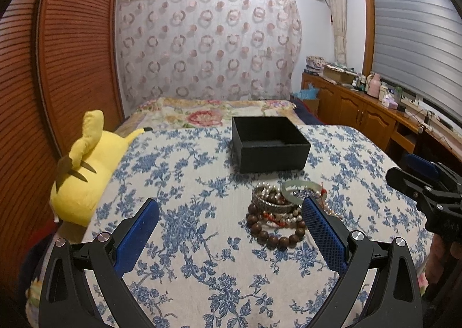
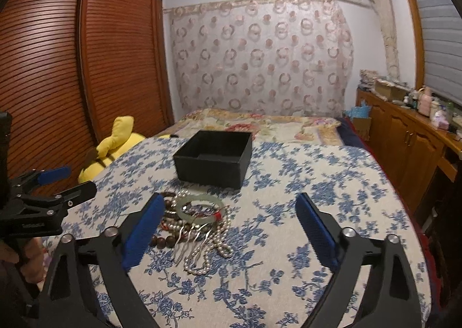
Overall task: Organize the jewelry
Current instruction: 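Grasp the silver bangle with the left tool while the right tool grasps the jade bangle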
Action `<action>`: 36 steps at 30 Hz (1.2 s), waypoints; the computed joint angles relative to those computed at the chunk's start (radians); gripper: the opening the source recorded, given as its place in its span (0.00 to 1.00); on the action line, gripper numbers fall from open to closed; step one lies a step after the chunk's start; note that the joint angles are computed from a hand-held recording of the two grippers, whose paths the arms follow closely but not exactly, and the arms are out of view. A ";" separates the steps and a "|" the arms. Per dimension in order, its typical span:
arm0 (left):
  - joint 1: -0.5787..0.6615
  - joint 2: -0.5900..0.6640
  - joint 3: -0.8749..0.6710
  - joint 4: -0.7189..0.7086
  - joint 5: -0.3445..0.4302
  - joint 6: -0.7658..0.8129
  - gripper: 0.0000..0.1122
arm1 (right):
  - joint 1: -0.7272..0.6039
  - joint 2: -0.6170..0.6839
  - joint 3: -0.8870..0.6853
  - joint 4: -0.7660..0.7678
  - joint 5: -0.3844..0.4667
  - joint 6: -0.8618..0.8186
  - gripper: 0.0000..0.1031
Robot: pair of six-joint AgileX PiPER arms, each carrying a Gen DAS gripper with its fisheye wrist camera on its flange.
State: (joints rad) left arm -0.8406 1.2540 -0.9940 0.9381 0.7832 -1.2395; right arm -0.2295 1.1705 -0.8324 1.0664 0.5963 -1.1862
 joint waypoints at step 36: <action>0.334 0.095 0.047 -0.639 -0.328 0.715 0.85 | 0.221 0.590 -0.534 -0.381 0.255 0.330 0.82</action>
